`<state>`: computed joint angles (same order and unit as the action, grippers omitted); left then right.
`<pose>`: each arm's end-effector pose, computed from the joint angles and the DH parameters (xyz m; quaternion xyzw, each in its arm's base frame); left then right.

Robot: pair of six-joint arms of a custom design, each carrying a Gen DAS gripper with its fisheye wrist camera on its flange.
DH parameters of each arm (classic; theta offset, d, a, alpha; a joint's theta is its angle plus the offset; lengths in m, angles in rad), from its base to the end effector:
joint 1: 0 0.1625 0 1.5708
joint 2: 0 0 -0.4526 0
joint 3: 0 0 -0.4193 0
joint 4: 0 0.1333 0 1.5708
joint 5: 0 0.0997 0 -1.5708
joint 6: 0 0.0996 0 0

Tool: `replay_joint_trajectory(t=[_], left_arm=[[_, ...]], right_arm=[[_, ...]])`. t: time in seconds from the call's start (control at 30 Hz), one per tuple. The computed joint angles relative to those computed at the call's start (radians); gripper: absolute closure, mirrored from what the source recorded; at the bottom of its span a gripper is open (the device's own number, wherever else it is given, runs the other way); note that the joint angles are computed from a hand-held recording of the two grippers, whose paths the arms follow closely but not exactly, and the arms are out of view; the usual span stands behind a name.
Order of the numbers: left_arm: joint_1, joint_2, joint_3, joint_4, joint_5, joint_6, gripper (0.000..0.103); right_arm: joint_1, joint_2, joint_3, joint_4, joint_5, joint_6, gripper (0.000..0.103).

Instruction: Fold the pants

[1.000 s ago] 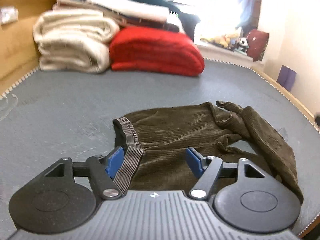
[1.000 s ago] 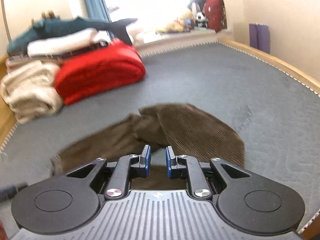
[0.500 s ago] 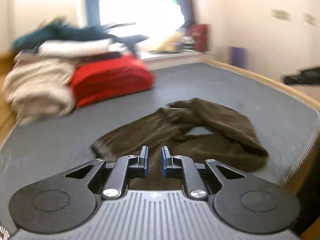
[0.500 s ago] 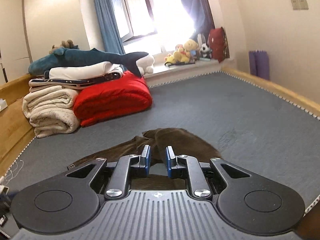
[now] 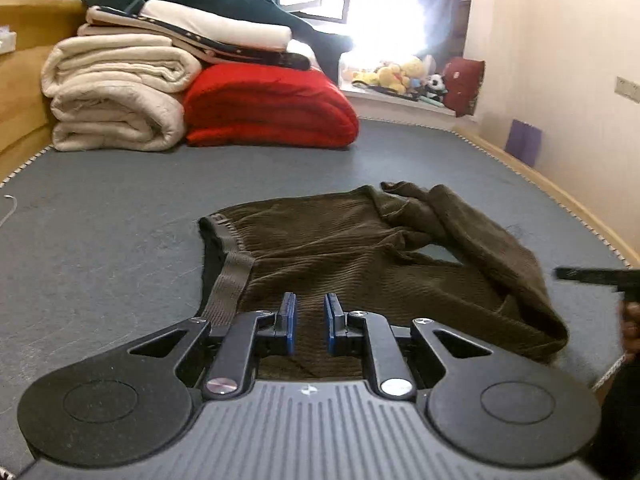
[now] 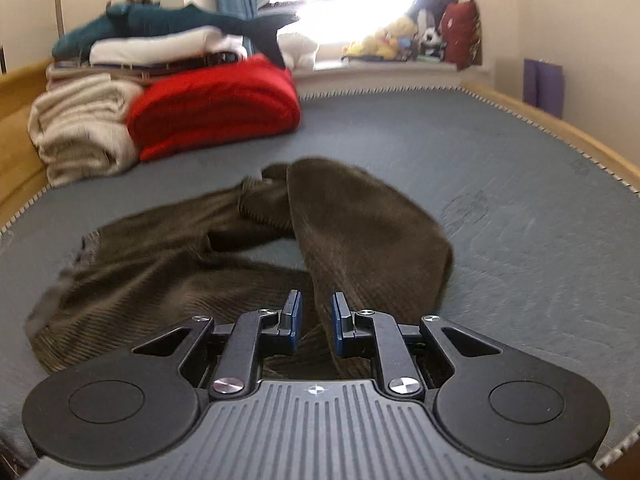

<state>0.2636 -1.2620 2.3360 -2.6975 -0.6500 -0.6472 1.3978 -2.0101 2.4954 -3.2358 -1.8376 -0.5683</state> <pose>-0.3695 -0.3199 0.1701 0.2791 0.8510 -0.3814 0.2289 0.0529 -0.3191 0.4321 0.0892 -0.8221 0.4738 0.3027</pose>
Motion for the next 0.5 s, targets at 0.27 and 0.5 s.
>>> replay_joint_trajectory(t=[0.27,0.5], left_arm=[[0.027,0.0,-0.064,-0.036,-0.013,0.086,0.072],[0.048,0.053,-0.12,0.038,0.031,0.161,0.056]], right_arm=[[0.073,0.301,-0.144,-0.133,-0.162,-0.179,0.047],[0.076,0.454,-0.25,-0.102,-0.288,-0.299,0.094]])
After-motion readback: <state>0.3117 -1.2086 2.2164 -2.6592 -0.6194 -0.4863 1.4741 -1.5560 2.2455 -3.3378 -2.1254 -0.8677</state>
